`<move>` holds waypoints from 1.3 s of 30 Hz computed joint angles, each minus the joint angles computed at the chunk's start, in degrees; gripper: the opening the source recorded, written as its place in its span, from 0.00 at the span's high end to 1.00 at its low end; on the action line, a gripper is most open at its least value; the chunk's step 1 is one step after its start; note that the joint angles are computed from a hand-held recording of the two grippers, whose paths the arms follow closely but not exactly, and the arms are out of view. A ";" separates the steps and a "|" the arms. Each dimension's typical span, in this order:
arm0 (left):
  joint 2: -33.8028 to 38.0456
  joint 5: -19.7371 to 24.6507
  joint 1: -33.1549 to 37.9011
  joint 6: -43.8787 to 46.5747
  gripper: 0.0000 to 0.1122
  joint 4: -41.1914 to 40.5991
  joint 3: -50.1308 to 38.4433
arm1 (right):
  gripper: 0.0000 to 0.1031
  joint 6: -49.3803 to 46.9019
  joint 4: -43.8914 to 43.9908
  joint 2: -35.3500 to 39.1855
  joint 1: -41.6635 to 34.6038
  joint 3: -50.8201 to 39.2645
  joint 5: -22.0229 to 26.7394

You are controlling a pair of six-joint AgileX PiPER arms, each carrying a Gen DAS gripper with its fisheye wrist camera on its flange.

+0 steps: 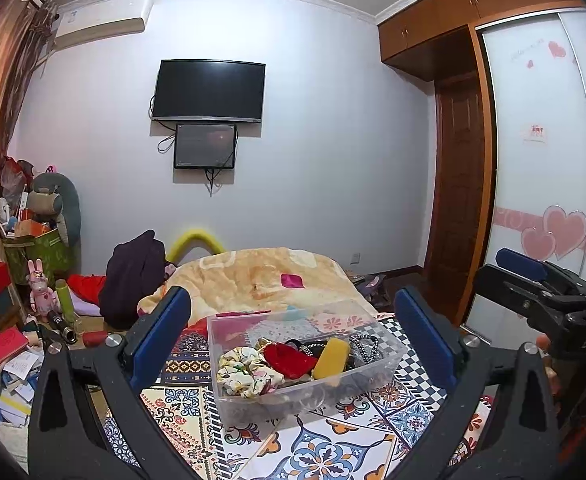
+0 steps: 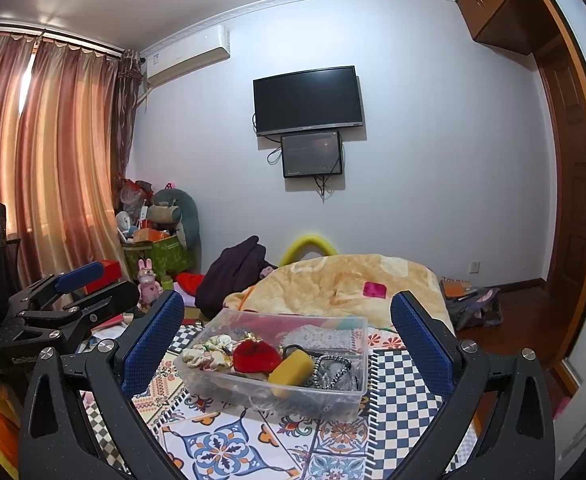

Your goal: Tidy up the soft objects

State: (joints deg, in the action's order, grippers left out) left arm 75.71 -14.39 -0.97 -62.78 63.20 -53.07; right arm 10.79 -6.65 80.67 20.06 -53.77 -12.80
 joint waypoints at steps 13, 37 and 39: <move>-0.14 -0.15 0.21 -0.31 0.08 0.29 0.31 | 0.00 1.46 -1.49 -0.09 -0.07 0.01 0.16; 0.00 -2.73 1.98 -5.78 0.08 5.77 0.17 | 0.00 -0.50 0.04 -0.01 0.26 0.19 0.45; 0.16 -3.00 2.07 -7.19 0.08 7.53 -0.14 | 0.00 -0.03 -0.42 -0.04 0.17 0.18 0.47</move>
